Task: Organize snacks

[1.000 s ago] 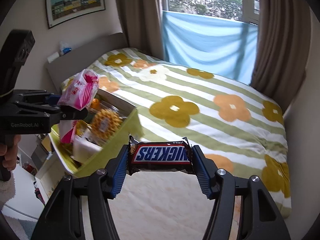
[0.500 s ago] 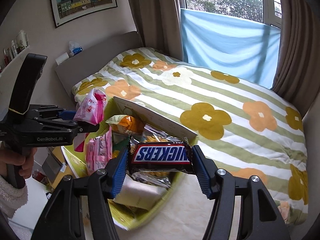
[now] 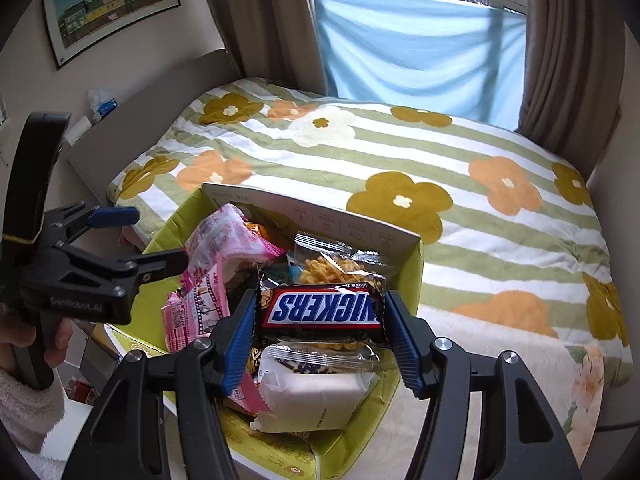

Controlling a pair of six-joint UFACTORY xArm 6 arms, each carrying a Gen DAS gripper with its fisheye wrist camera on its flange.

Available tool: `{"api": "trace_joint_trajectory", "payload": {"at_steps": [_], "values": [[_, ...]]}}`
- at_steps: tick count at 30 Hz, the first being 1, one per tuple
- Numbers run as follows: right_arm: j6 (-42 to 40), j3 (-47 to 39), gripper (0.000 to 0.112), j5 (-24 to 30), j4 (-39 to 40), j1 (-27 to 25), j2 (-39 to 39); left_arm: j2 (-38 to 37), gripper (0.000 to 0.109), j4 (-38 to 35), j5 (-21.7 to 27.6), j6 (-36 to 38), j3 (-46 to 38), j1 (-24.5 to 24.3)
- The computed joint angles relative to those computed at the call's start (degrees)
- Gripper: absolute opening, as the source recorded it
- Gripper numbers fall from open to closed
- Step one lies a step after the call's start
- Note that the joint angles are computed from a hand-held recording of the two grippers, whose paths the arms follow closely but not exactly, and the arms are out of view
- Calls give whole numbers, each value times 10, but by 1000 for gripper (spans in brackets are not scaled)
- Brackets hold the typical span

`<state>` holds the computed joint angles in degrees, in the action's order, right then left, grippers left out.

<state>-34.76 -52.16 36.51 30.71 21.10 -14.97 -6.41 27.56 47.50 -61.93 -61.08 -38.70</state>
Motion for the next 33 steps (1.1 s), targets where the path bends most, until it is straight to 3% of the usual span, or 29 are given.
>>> {"api": "trace_joint_trajectory", "payload": {"at_steps": [8, 10, 12, 14, 17, 24, 33], "values": [[19, -28, 62, 11, 19, 4, 38, -34, 103, 23, 23, -52, 24, -22], [19, -28, 88, 3, 33, 7, 43, -34, 103, 28, 36, -55, 20, -26], [13, -13, 99, -18, 43, 9, 32, -37, 103, 33, 44, -63, 22, -30], [16, -1, 99, -33, 43, 9, 24, -39, 103, 33, 43, -70, 25, -33], [85, 17, 99, -58, -42, 12, 13, -39, 103, 27, 29, -70, 31, -32], [93, 22, 99, -50, -31, 2, -11, -49, 102, 35, 23, -83, 32, -40], [59, 51, 99, -9, 1, -27, -106, -53, 103, 102, 128, -148, -37, -120]]}}
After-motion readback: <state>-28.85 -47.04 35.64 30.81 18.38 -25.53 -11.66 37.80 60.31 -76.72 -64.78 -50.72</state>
